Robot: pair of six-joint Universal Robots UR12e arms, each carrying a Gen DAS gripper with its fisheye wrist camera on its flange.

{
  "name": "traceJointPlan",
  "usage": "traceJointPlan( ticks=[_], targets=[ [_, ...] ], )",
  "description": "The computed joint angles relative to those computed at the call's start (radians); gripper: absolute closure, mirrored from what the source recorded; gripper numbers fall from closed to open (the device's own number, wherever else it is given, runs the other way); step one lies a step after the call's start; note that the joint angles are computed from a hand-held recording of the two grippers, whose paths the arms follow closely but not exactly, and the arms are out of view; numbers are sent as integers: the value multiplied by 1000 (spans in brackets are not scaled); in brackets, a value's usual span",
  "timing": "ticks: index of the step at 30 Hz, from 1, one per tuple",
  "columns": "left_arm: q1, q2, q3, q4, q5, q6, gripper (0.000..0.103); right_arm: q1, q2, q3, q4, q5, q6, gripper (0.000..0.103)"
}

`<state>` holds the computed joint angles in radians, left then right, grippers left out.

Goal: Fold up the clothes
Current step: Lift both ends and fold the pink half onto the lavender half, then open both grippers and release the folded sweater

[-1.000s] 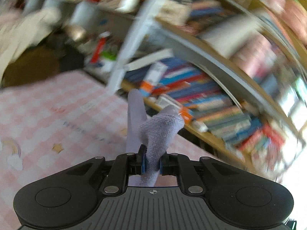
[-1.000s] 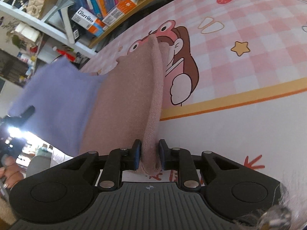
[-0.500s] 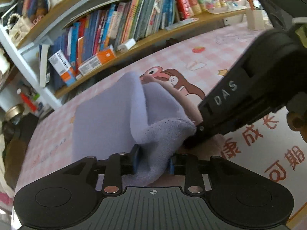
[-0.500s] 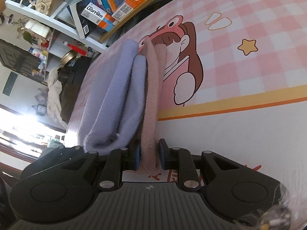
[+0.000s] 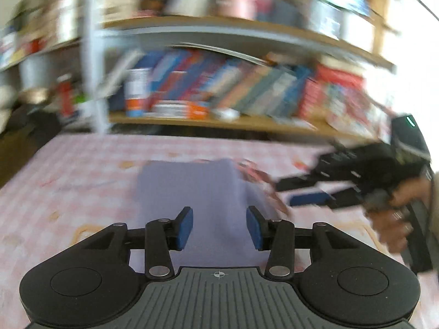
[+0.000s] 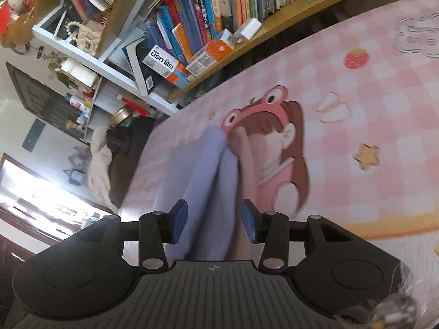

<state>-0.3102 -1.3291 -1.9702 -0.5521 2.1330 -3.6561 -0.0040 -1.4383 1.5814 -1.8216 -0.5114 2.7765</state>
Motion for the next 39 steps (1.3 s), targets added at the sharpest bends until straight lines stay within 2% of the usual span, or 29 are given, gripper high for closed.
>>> traceJointPlan(
  ticks=[3,7,8,9,10,12,13,14,15,16,18,19,20,21,22,23,26,27,29,30,32,34,35,36,37,38,39],
  targets=[
    [13,-13,14,-102,18,-7,69,32,37,-49,44,-39,15,57],
    [18,-49,21,-166,-61,96,75,72,74,-92,54,-63,33,59],
    [14,-58,23,-179,-68,115,76,79,78,-94,34,-61,35,62],
    [9,-63,23,-179,-58,118,76,84,78,-90,4,-53,33,80],
    [3,-67,23,-179,-47,118,76,83,70,-77,-33,-23,14,86],
    [11,-63,23,-179,-63,100,76,70,52,-43,-115,78,-33,94],
    [14,-61,20,-177,-71,102,75,64,43,-21,-175,128,-37,95],
    [18,-58,17,-174,-79,105,76,61,40,-6,-250,137,-3,95],
    [18,-59,18,-174,-78,110,75,63,39,3,-328,103,51,95],
    [14,-62,22,-182,-72,110,75,70,39,2,-379,35,100,91],
    [9,-66,29,-196,-61,107,74,76,41,1,-428,-72,177,90],
    [8,-67,30,-197,-58,105,74,70,40,3,-430,-75,191,90],
    [5,-68,31,-197,-55,101,74,64,34,4,-390,-57,164,87],
    [5,-68,31,-194,-56,101,74,60,28,-3,-313,-37,105,82],
    [6,-67,30,-190,-60,102,73,55,22,-11,-231,-18,42,67],
    [9,-66,29,-187,-64,103,73,54,15,-24,-127,-11,-50,57],
    [12,-64,24,-179,-70,97,73,74,-5,-42,55,-87,-238,57],
    [12,-64,24,-177,-70,93,73,82,-11,-46,99,-118,-286,58],
    [13,-63,23,-175,-72,86,71,100,-15,-45,118,-185,-322,85],
    [14,-62,21,-172,-73,83,70,101,-21,-37,115,-191,-344,91],
    [15,-57,11,-142,-71,79,70,75,-37,-19,150,-89,-423,93],
    [25,-50,5,-126,-96,66,69,54,-51,2,137,-27,-415,93],
    [29,-49,5,-133,-110,64,69,55,-54,18,76,-50,-356,93],
    [30,-50,5,-134,-119,72,69,64,-47,26,9,-114,-271,93],
    [27,-53,6,-136,-118,81,69,73,-34,27,-15,-166,-206,93],
    [22,-57,9,-143,-106,86,69,74,-25,22,-1,-177,-176,93],
    [22,-55,9,-144,-106,80,69,69,-19,24,7,-157,-153,93]
  ],
)
